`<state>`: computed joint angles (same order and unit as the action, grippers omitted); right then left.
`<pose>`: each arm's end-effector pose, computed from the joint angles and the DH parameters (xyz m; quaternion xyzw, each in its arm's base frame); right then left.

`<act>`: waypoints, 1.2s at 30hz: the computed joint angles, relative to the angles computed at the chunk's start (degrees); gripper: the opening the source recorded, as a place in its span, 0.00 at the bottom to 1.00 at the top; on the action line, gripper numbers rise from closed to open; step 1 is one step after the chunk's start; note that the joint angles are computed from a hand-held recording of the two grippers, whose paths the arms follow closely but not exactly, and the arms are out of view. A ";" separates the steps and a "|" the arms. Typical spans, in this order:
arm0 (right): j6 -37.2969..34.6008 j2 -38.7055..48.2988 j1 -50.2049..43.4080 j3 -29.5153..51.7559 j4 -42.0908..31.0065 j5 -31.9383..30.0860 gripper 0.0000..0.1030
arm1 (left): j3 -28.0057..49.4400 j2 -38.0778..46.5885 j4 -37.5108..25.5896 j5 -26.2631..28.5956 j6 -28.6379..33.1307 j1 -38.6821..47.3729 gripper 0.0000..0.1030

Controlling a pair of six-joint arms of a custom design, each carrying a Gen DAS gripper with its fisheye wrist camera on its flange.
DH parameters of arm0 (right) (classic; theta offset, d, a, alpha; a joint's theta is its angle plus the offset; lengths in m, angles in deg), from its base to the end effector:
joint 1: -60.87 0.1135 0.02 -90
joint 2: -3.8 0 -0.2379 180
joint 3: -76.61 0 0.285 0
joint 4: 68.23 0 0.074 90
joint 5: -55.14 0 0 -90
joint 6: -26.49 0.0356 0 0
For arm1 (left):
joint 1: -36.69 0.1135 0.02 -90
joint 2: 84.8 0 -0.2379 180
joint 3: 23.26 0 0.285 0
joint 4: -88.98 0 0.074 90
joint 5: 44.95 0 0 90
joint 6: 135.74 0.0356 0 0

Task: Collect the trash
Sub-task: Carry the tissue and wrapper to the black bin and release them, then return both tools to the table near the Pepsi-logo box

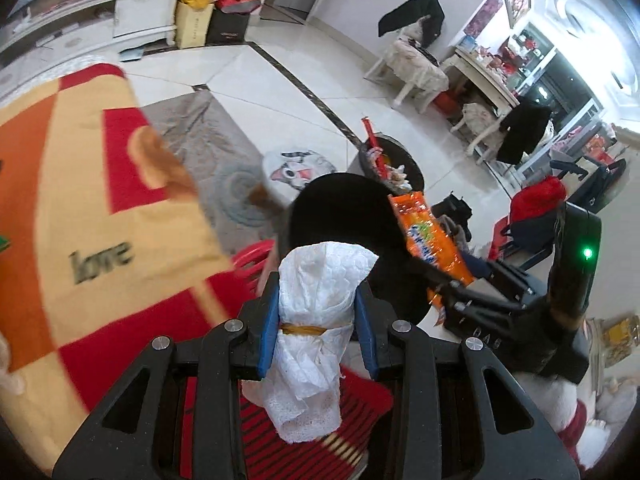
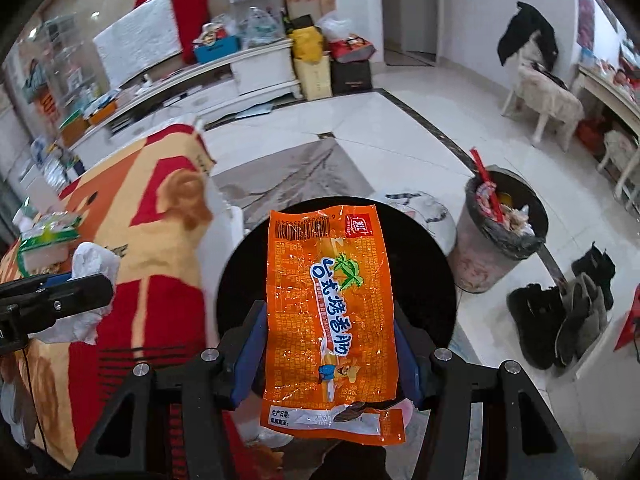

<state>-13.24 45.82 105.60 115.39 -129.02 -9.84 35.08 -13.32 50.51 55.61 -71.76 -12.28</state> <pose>0.1345 0.1120 0.1611 0.0946 0.9478 0.0191 0.3038 0.1852 -0.2228 0.1889 0.2167 0.9156 -0.2682 0.2069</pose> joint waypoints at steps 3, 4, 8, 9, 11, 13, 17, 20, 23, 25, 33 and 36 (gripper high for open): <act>-0.92 -1.19 -2.12 -1.33 0.72 -0.96 0.54 | 2.65 4.28 1.56 0.10 -0.81 -1.37 0.31; -1.41 -1.00 -2.95 -1.67 1.29 -1.32 0.54 | 3.61 5.80 2.16 0.55 -1.16 -1.71 0.31; -2.27 -1.77 -6.14 -3.38 2.64 -2.19 0.62 | 6.24 10.17 4.72 1.80 -2.71 -2.64 0.31; -2.08 -2.58 -7.26 -4.02 2.63 -2.69 0.63 | 6.56 10.93 5.58 2.13 -3.24 -2.69 0.31; -1.88 -5.93 -9.28 -5.61 2.02 -4.05 0.68 | 6.64 12.08 7.93 3.11 -4.40 -2.23 0.34; -1.68 -9.07 -9.98 -6.83 0.95 -4.44 0.73 | 6.60 13.25 9.73 4.76 -5.63 -1.38 0.49; -1.06 -11.70 -9.82 -7.21 -1.16 -3.96 0.74 | 5.97 13.77 10.98 5.89 -7.13 -0.56 0.60; -0.63 -12.23 -9.32 -7.23 -1.43 -4.02 0.74 | 5.27 12.82 10.25 5.19 -6.65 -0.46 0.60; -0.04 -11.07 -7.69 -6.80 -0.92 -3.42 0.74 | 4.47 10.68 8.88 3.30 -5.89 -0.62 0.60; 0.94 -9.02 -5.49 -5.98 -0.26 -2.47 0.74 | 3.44 8.15 7.23 0.33 -5.05 -0.98 0.60; 4.20 -0.52 1.67 -2.38 2.95 -0.29 0.74 | -2.03 -0.85 2.06 -8.32 -2.39 -0.96 0.60; 5.49 2.80 4.38 -0.55 3.63 0.62 0.74 | -5.17 -5.84 -0.27 -10.73 -1.87 -0.25 0.60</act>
